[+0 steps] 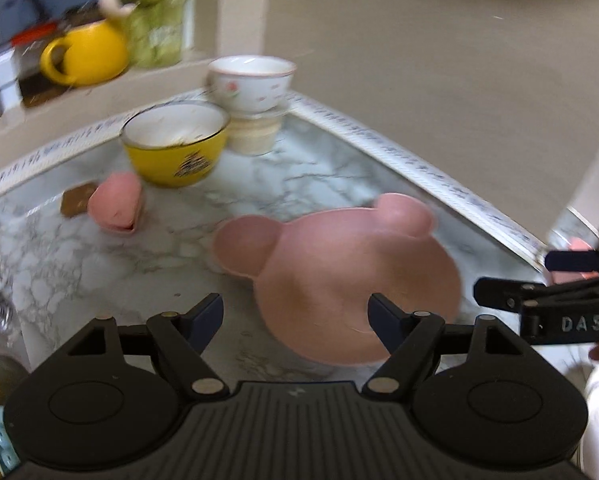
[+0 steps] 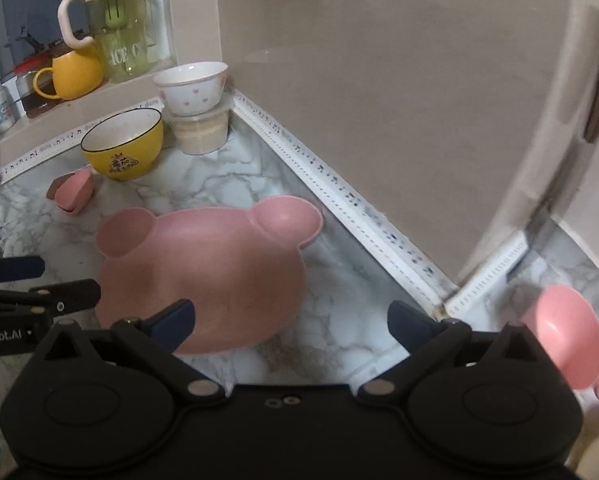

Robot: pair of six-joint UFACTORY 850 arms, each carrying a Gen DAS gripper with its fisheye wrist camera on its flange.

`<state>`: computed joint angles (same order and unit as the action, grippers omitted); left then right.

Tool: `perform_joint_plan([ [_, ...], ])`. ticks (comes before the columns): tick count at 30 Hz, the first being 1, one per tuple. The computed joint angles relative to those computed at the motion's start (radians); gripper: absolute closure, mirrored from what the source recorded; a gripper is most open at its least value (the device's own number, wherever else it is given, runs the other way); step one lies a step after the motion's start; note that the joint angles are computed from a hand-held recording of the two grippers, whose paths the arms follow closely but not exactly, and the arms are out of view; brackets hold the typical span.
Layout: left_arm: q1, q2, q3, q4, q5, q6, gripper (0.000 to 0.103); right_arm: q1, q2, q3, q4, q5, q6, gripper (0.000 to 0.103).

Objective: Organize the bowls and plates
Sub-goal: 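Move both tools to the rim of the pink bear-shaped plate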

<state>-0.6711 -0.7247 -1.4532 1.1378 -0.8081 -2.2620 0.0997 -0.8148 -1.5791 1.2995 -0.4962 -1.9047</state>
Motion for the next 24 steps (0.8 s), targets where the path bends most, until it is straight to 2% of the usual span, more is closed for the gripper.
perform_joint_plan([
  [4,0.034,-0.002,0.018,-0.021,0.051,-0.036,0.024,0.027,-0.029,-0.028,-0.048,0.033,0.04,0.0],
  [8,0.07,-0.004,0.033,-0.045,0.143,-0.056,0.024,0.04,-0.064,-0.067,-0.105,0.039,0.09,0.009],
  [10,0.078,-0.009,0.03,-0.065,0.162,-0.057,0.025,0.044,-0.083,-0.091,-0.143,0.035,0.13,0.013],
  [12,0.09,-0.012,0.035,-0.063,0.192,-0.075,0.033,0.046,-0.099,-0.115,-0.185,0.029,0.186,0.023],
  [15,0.106,-0.021,0.027,-0.104,0.217,-0.065,0.042,0.048,-0.129,-0.164,-0.285,0.007,0.318,0.03],
  [19,0.118,-0.027,0.021,-0.134,0.232,-0.05,0.058,0.049,-0.16,-0.215,-0.337,-0.011,0.405,0.038],
  [21,0.125,-0.025,0.027,-0.13,0.259,-0.049,0.07,0.048,-0.175,-0.24,-0.367,-0.026,0.455,0.049],
  [23,0.127,-0.019,0.041,-0.095,0.282,-0.093,0.073,0.045,-0.188,-0.26,-0.384,-0.044,0.493,0.056],
  [24,0.128,-0.018,0.045,-0.081,0.287,-0.113,0.078,0.045,-0.193,-0.267,-0.389,-0.051,0.504,0.061],
])
